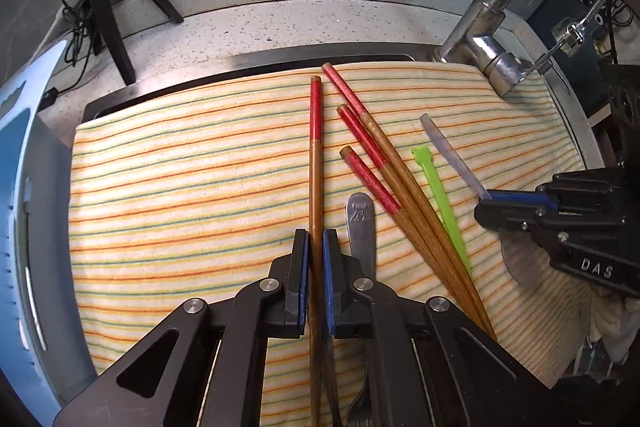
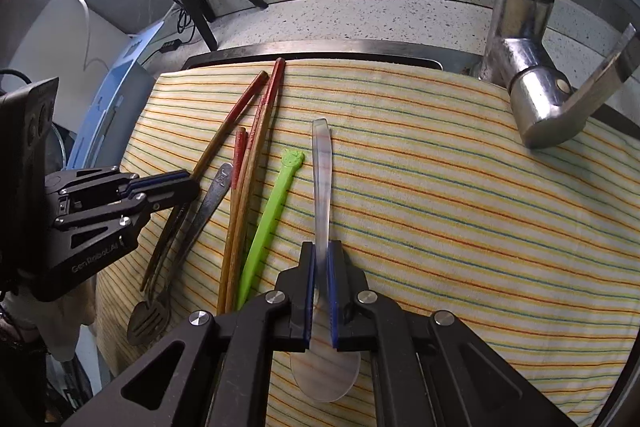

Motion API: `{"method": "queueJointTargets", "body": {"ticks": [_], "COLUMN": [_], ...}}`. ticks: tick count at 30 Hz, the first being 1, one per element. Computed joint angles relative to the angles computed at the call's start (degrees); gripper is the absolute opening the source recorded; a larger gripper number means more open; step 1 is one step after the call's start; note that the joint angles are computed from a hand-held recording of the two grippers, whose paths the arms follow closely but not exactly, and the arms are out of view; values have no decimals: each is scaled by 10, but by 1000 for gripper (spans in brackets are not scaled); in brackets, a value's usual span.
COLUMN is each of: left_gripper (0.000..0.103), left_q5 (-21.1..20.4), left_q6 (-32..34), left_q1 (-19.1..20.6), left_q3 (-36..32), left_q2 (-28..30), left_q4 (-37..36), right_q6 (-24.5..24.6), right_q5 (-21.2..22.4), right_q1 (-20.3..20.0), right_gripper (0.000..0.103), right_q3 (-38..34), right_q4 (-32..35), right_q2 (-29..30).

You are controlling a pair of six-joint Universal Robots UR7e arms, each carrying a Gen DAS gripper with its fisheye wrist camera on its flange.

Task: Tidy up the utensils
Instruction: 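Close the right gripper on the clear plastic spoon handle, then drop the clear spoon into the blue basket with the right gripper while the left drops a red-tipped chopstick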

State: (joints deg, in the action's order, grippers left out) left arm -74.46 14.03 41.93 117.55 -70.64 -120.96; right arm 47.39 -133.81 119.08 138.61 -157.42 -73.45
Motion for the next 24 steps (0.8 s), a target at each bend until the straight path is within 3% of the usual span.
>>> {"method": "queueJointTargets", "body": {"ticks": [9,12,24], "left_gripper": [5,5,5], "left_q5": [-17,-37,-57], "left_q6": [-1,-9,-5], "left_q1": [8,11,3], "left_q3": [-8,-11,-5], "left_q2": [6,-5,-58], "left_q4": [-7,2,0], "right_q6": [4,14,31], "right_q5": [-10,-12,-36], "right_q1": [9,15,57], "right_gripper": [5,5,5], "right_q3": [8,17,4], "right_q4": [-20,-32,-42], "right_q2": [2,-5,-19]}}
